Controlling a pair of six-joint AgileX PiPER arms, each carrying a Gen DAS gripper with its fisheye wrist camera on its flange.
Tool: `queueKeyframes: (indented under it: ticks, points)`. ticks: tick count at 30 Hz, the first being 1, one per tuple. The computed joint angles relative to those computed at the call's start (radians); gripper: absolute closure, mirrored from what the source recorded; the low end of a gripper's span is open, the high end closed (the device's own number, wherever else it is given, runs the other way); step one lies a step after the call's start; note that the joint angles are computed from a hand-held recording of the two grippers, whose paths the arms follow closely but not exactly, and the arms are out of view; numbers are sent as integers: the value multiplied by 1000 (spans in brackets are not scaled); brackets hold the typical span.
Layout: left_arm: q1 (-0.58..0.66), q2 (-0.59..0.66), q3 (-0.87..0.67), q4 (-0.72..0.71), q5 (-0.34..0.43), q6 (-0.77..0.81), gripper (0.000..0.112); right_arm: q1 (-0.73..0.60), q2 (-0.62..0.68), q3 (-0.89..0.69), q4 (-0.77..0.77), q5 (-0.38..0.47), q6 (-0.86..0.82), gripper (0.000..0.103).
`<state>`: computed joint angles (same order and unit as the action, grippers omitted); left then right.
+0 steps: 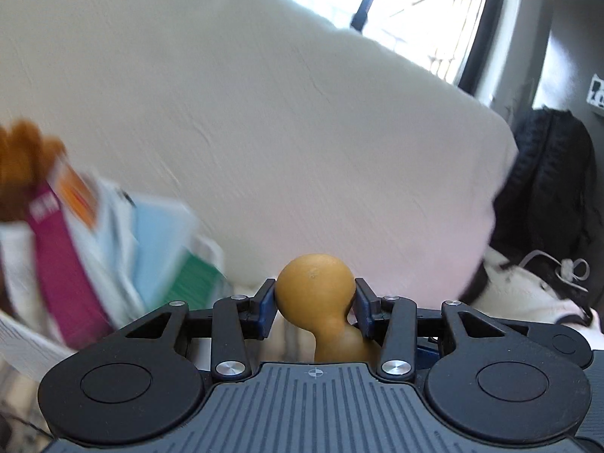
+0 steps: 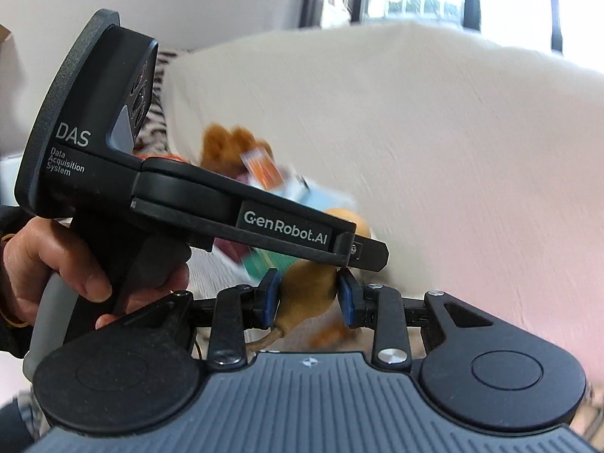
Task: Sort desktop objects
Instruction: 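Carry the gourd toy into the white basket and open the left tool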
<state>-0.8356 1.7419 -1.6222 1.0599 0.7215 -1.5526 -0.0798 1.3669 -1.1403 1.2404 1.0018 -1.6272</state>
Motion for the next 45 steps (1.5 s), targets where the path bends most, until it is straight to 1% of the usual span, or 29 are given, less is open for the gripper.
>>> queueKeyframes:
  ticks: [4, 8, 13, 14, 15, 17, 18, 22, 26, 28, 29, 31, 34, 35, 38, 40, 41, 43, 44, 45]
  points:
    - [89, -44, -36, -94, -2, 151, 69, 141, 35, -61, 49, -128, 45, 67]
    - [180, -41, -71, -176, -21, 289, 69, 260, 108, -138, 73, -249, 81, 67]
    - [311, -14, -79, -356, -108, 454, 69, 344, 207, -192, 123, -360, 86, 67]
    - [329, -1, -87, -386, -116, 486, 69, 363, 238, -209, 133, -382, 87, 67]
    - [342, 19, -106, -411, -115, 511, 69, 407, 309, -242, 174, -433, 61, 67]
    - [365, 49, -121, -433, -129, 529, 69, 423, 364, -283, 173, -455, 75, 67]
    - [384, 38, -90, -444, -154, 541, 69, 432, 382, -295, 170, -468, 83, 67]
    - [428, 65, -97, -494, -182, 597, 69, 461, 461, -365, 149, -500, 116, 67]
    - [436, 79, -105, -489, -179, 613, 68, 475, 529, -440, 95, -515, 189, 67]
    - [442, 81, -103, -486, -190, 616, 67, 480, 554, -467, 76, -517, 208, 67]
    - [442, 80, -102, -484, -191, 615, 64, 483, 563, -476, 66, -520, 213, 67]
    - [439, 74, -89, -444, -195, 576, 63, 491, 580, -495, 39, -530, 230, 67]
    - [438, 74, -88, -441, -195, 581, 61, 497, 600, -517, 20, -537, 251, 64]
    - [437, 72, -85, -436, -196, 580, 55, 499, 605, -523, 20, -540, 250, 63]
    - [427, 67, -76, -374, -200, 529, 48, 502, 620, -544, 11, -546, 256, 59]
    - [424, 65, -77, -355, -199, 508, 43, 503, 630, -557, 10, -548, 258, 50]
    - [421, 63, -76, -338, -195, 489, 38, 504, 635, -564, 9, -550, 260, 47]
    - [414, 59, -68, -291, -195, 439, 30, 504, 647, -584, -6, -549, 276, 46]
    - [407, 57, -63, -254, -189, 406, 24, 505, 650, -584, 13, -557, 259, 44]
    - [396, 52, -54, -201, -178, 355, 18, 491, 634, -544, 61, -554, 201, 42]
